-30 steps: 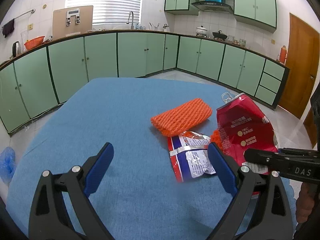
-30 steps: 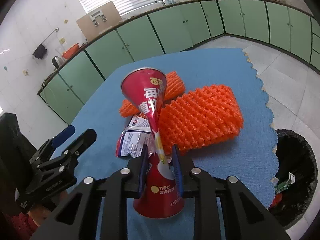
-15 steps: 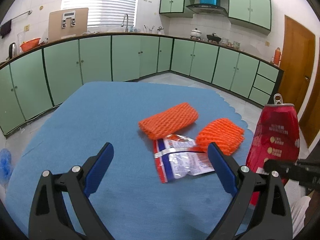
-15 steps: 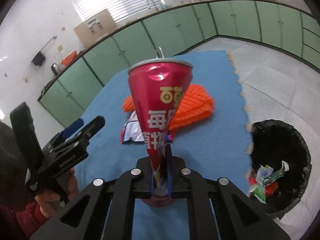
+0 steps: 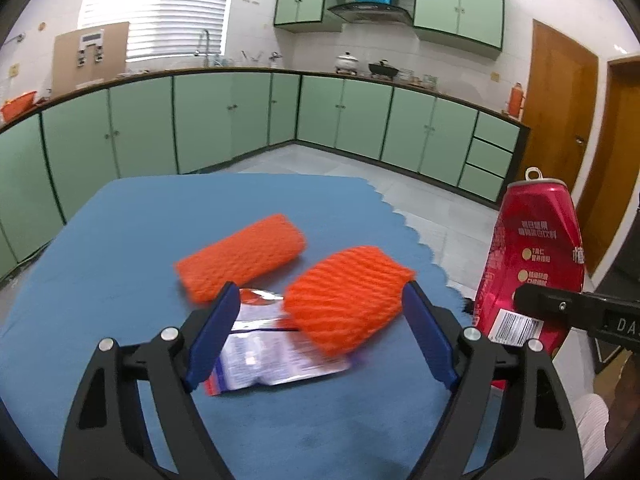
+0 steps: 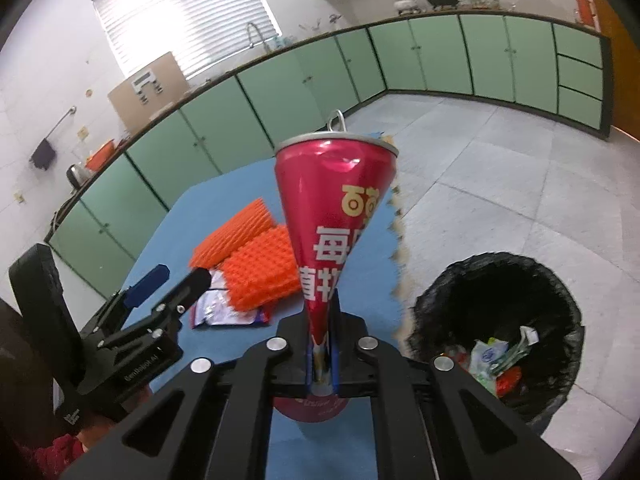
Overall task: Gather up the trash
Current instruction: 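Move the left gripper toward the orange foam net while the right holds the red can, then close the left gripper on the orange foam net and lift it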
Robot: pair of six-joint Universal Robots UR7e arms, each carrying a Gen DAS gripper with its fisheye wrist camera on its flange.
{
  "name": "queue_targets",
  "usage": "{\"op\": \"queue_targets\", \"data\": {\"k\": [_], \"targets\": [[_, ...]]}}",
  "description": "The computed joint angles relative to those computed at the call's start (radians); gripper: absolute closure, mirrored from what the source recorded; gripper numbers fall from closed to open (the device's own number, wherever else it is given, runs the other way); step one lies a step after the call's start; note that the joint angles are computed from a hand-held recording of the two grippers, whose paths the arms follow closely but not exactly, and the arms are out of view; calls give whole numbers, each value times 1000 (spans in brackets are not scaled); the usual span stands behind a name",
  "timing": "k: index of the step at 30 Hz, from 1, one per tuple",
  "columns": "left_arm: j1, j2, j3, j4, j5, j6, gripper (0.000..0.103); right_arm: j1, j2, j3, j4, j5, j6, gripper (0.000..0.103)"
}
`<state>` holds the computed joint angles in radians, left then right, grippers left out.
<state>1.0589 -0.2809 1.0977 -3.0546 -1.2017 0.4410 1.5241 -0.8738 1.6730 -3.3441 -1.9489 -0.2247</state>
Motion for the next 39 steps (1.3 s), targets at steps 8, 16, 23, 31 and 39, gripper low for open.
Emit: {"op": "queue_targets", "data": {"k": [8, 16, 23, 31, 39], "targets": [[-11, 111, -158, 91, 61, -2, 20, -24, -20, 15, -46, -11, -24, 97], [-19, 174, -259, 193, 108, -19, 70, -52, -25, 19, -58, -9, -9, 97], [-16, 145, -213, 165, 82, -36, 103, -59, -27, 30, -88, -36, -9, 98], [-18, 50, -63, 76, 37, -44, 103, -55, -35, 47, -119, -44, -23, 98], [-11, 71, -103, 147, 80, -69, 32, -62, -33, 48, -111, -42, -16, 98]]}}
